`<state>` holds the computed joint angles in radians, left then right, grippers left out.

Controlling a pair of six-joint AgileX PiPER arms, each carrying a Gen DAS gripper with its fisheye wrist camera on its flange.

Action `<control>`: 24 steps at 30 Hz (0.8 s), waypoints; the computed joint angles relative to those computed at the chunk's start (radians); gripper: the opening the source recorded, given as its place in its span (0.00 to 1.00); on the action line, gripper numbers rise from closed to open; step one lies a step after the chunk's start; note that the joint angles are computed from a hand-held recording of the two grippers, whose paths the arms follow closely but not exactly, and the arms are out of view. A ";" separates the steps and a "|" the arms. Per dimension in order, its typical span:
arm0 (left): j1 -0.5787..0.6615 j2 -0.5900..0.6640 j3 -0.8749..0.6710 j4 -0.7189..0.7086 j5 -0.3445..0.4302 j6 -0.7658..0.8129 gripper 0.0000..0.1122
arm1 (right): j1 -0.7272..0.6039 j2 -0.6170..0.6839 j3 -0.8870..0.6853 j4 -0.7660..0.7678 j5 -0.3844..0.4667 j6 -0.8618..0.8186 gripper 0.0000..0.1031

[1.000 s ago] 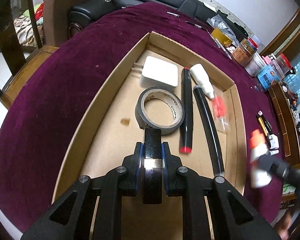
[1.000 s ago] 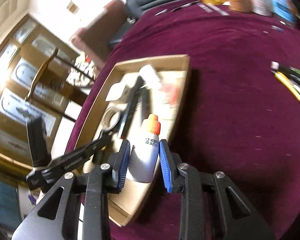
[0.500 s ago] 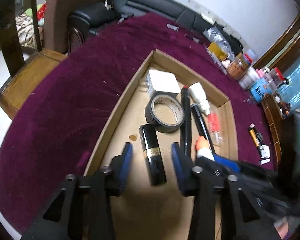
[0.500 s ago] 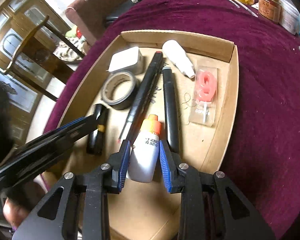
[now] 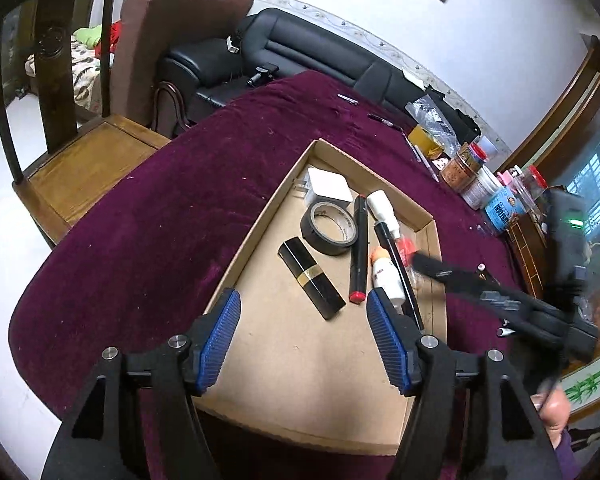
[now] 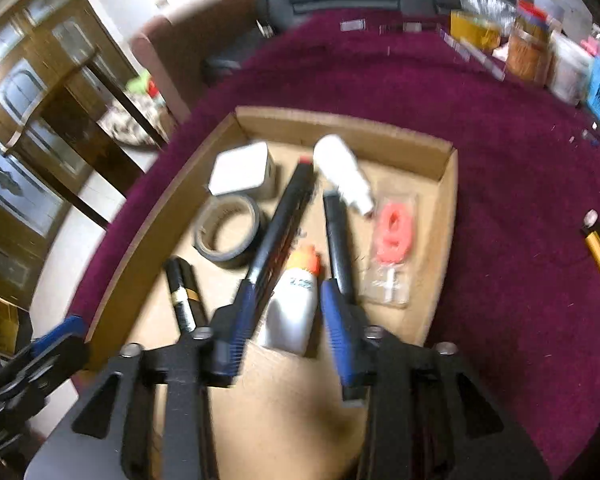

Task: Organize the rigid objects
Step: 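Move the left gripper to the yellow pencil and grasp it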

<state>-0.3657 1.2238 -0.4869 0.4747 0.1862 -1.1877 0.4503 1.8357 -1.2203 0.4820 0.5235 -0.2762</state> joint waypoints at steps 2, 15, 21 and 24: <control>-0.041 -0.001 -0.010 0.089 0.020 -0.113 0.53 | -0.028 -0.083 0.081 0.042 -0.059 -0.076 0.60; -0.406 0.114 -0.174 0.441 0.150 -0.509 0.53 | -0.751 -0.220 0.218 0.214 -0.054 -0.478 0.60; -0.486 0.216 -0.283 0.342 0.198 -0.418 0.53 | -0.896 0.016 -0.010 0.263 0.061 -0.471 0.60; -0.535 0.241 -0.324 0.330 0.256 -0.408 0.53 | -0.868 0.115 -0.115 0.198 0.085 -0.400 0.60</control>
<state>-0.9011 1.4648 -0.8111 0.8047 0.4418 -1.5962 -0.4175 1.9503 -1.3351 0.6797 0.6087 -0.6760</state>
